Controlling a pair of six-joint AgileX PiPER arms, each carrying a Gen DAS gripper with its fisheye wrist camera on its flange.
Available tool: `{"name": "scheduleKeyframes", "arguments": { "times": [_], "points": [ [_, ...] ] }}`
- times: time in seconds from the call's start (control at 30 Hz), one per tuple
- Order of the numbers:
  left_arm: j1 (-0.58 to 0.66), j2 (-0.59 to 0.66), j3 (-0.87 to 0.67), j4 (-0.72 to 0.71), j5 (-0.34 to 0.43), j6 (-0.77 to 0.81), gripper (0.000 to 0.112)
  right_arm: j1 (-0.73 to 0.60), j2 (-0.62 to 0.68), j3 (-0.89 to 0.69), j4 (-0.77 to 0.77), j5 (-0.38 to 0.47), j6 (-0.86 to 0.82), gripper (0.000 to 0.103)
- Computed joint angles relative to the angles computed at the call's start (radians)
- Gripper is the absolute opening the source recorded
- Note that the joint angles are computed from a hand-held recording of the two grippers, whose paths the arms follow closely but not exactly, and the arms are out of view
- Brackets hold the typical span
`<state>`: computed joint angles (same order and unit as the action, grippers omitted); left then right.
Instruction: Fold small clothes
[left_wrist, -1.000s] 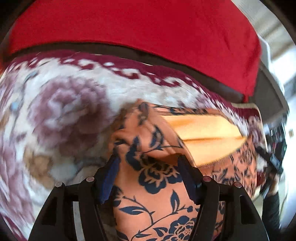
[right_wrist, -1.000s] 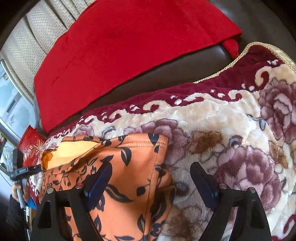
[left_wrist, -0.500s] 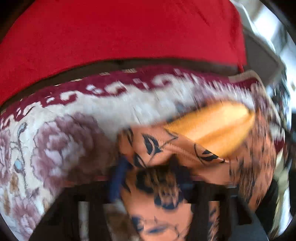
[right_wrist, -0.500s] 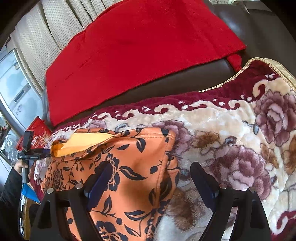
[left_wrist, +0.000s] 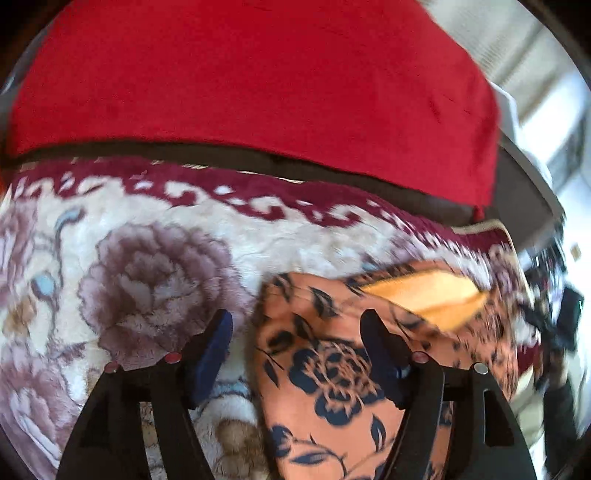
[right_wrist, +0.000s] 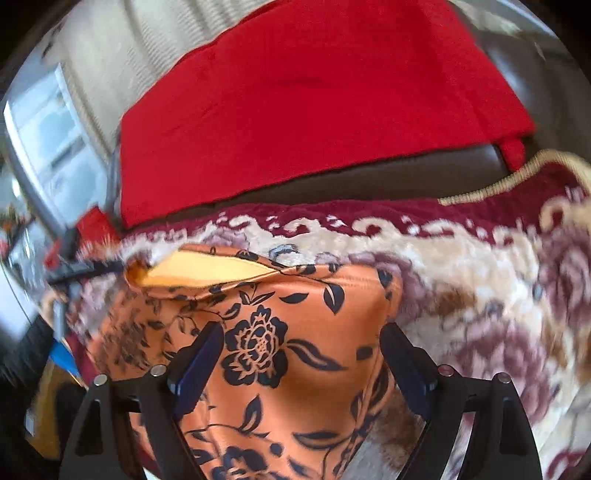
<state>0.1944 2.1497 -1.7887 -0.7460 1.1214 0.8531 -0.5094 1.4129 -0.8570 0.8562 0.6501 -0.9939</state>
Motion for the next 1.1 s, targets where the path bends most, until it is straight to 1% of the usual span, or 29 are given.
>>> {"name": "scheduleKeyframes", "arguments": {
  "times": [0.07,0.1,0.17,0.23,0.27,0.37,0.43,0.47,0.5,0.53,0.57,0.6,0.63,0.67,0.7,0.73,0.77,0.8,0.83,0.87,0.9,0.93,0.97,1.0,1.03,1.07,1.1],
  "points": [
    [-0.009,-0.016,0.015,-0.004,0.03,0.053,0.073,0.056,0.038,-0.041,-0.078,-0.021,0.034,0.088],
    [-0.02,-0.028,0.032,-0.004,0.033,0.091,0.073,0.087,0.061,-0.069,-0.119,-0.035,0.051,0.088],
    [-0.047,-0.059,0.078,0.007,0.016,0.159,0.073,0.129,0.101,-0.127,-0.163,-0.015,0.073,0.088],
    [-0.082,-0.088,0.11,0.038,-0.005,0.212,0.073,0.214,0.115,-0.173,-0.258,-0.022,0.096,0.088],
    [-0.103,-0.107,0.13,0.047,-0.012,0.235,0.073,0.27,0.119,-0.193,-0.326,-0.026,0.111,0.088],
    [-0.148,-0.166,0.179,0.001,0.009,0.346,0.073,0.452,0.165,-0.27,-0.581,-0.016,0.186,0.088],
    [-0.19,-0.206,0.218,-0.008,-0.006,0.429,0.073,0.517,0.197,-0.31,-0.646,0.008,0.192,0.087],
    [-0.22,-0.224,0.237,0.006,-0.031,0.461,0.073,0.546,0.215,-0.328,-0.667,0.021,0.186,0.086],
    [-0.252,-0.236,0.253,0.027,-0.075,0.48,0.073,0.58,0.238,-0.345,-0.707,0.025,0.192,0.079],
    [-0.276,-0.236,0.253,0.053,-0.109,0.469,0.073,0.61,0.263,-0.358,-0.771,0.016,0.229,0.064],
    [-0.312,-0.22,0.236,0.108,-0.168,0.419,0.073,0.621,0.289,-0.376,-0.813,0.024,0.264,0.053],
    [-0.334,-0.193,0.196,0.168,-0.194,0.328,0.068,0.624,0.332,-0.418,-0.845,0.051,0.306,0.027],
    [-0.348,-0.154,0.132,0.221,-0.199,0.228,0.06,0.617,0.354,-0.438,-0.858,0.054,0.335,0.022],
    [-0.343,-0.083,0.038,0.24,-0.194,0.128,0.037,0.594,0.378,-0.469,-0.837,0.057,0.349,0.022],
    [-0.335,-0.03,-0.051,0.255,-0.157,0.028,0.029,0.555,0.406,-0.518,-0.775,0.07,0.36,0.021],
    [-0.327,0.015,-0.13,0.254,-0.135,-0.072,0.029,0.508,0.431,-0.57,-0.675,0.106,0.355,0.021],
    [-0.316,0.045,-0.178,0.251,-0.134,-0.143,0.029,0.454,0.468,-0.65,-0.575,0.176,0.39,0.022],
    [-0.319,0.065,-0.2,0.263,-0.137,-0.194,0.03,0.408,0.518,-0.712,-0.476,0.224,0.398,0.023],
    [-0.318,0.093,-0.248,0.293,-0.117,-0.266,0.032,0.367,0.559,-0.755,-0.417,0.267,0.419,0.023],
    [-0.317,0.109,-0.274,0.315,-0.104,-0.314,0.035,0.335,0.593,-0.777,-0.398,0.277,0.472,0.023],
    [-0.311,0.104,-0.261,0.315,-0.115,-0.324,0.04,0.322,0.608,-0.785,-0.396,0.28,0.503,0.026],
    [-0.305,0.095,-0.24,0.318,-0.134,-0.333,0.044,0.298,0.619,-0.787,-0.365,0.29,0.516,0.032],
    [-0.293,0.071,-0.201,0.317,-0.161,-0.34,0.049,0.272,0.618,-0.774,-0.327,0.289,0.525,0.04],
    [-0.278,0.056,-0.179,0.296,-0.167,-0.326,0.051,0.251,0.606,-0.748,-0.305,0.269,0.549,0.067],
    [-0.254,0.025,-0.132,0.257,-0.175,-0.294,0.053,0.225,0.578,-0.702,-0.265,0.234,0.545,0.072],
    [-0.224,-0.01,-0.077,0.208,-0.18,-0.253,0.061,0.195,0.534,-0.641,-0.19,0.203,0.501,0.072],
    [-0.19,-0.053,-0.01,0.169,-0.189,-0.213,0.069,0.164,0.494,-0.588,-0.116,0.197,0.447,0.072]
  ]
}}
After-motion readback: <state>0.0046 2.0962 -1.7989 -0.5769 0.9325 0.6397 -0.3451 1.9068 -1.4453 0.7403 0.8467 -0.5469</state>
